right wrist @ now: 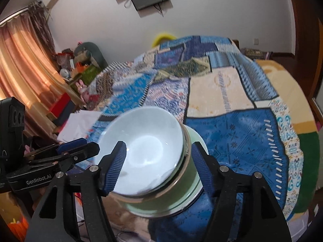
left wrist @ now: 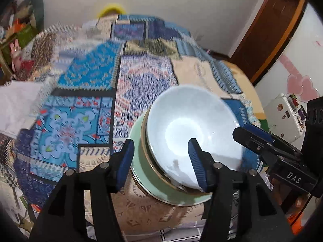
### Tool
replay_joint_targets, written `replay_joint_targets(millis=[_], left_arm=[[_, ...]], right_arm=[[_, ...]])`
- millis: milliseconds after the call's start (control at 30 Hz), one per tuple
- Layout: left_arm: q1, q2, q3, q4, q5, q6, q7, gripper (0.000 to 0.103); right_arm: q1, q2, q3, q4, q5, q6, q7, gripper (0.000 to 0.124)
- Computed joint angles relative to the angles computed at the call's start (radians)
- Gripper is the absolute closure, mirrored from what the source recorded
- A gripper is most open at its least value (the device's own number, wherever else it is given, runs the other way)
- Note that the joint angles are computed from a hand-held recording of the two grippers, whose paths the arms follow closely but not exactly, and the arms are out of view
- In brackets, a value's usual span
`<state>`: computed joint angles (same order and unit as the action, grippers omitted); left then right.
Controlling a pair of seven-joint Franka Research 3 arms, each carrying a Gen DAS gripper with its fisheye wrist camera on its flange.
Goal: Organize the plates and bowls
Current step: 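Lower the bowl stack onto the plates and open both grippers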
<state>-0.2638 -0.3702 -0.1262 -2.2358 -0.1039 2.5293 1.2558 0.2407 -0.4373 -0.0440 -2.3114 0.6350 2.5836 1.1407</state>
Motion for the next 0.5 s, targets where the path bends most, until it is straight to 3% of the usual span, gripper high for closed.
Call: replay_joint_targets(millis=[167,400,467,500], left_arm=[[0.004,-0.082,-0.023,-0.030,0.058,0.055,-0.030,0.041],[0.055,-0.233,-0.077,-0.102,0.220,0.205,-0.154,0.034],[0.060,-0.264,-0.081,-0.117,0.253,0.235,-0.183,0.024],[0.068,-0.284,-0.087,-0.129,0.272,0.258,-0.203,0.024]], right_arm=[[0.022,-0.082,0.001,-0.036,0.017,0.070,-0.037,0.053],[0.090,-0.214,-0.015,-0.098,0.047,0.218,-0.105,0.041],[0.107,-0.250,-0.015,-0.121,0.044,0.260,-0.118,0.038],[0.113,-0.262,-0.015,-0.129,0.038,0.275,-0.120,0.038]])
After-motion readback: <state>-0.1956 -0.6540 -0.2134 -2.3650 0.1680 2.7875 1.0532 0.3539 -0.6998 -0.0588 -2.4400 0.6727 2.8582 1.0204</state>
